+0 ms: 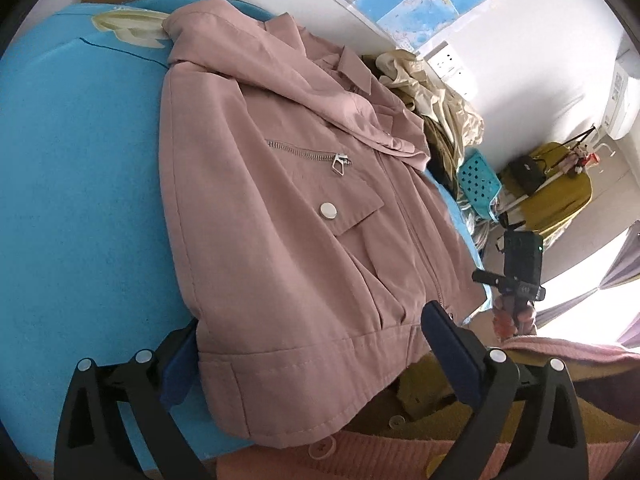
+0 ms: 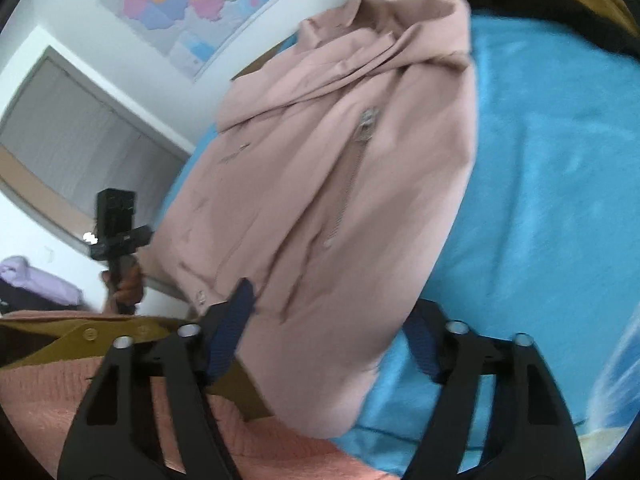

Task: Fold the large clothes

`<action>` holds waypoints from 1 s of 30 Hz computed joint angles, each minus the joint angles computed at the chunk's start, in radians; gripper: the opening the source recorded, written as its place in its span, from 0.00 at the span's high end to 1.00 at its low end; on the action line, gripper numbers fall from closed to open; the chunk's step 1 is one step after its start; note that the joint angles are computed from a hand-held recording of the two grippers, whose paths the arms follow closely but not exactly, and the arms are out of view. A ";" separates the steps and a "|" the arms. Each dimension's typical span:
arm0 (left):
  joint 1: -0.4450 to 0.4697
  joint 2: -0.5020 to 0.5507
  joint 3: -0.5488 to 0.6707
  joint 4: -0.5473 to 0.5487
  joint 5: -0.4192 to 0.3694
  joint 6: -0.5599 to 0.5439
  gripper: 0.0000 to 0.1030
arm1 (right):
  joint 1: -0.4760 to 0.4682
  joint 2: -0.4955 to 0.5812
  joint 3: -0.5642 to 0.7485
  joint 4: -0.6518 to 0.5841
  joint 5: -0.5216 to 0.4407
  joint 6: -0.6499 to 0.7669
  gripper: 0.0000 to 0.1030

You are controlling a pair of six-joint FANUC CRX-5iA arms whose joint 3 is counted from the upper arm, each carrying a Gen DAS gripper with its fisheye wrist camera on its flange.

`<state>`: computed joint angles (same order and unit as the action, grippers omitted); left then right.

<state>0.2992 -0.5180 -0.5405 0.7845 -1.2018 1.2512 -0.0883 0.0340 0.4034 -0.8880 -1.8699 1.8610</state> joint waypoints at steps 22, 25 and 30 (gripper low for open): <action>0.040 0.043 0.087 -0.129 -0.019 0.209 0.62 | -0.103 0.047 0.063 -0.208 -0.018 -0.111 0.84; 0.078 0.030 0.037 -0.028 -0.043 0.134 0.36 | -0.094 0.036 0.032 -0.126 -0.020 -0.119 0.55; -0.002 0.043 0.059 -0.044 -0.015 0.070 0.11 | -0.100 0.019 -0.016 -0.103 -0.045 -0.069 0.56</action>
<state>0.2972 -0.4748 -0.4814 0.7403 -1.2173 1.3211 -0.1886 0.0526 0.3876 -0.9915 -1.9145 1.7919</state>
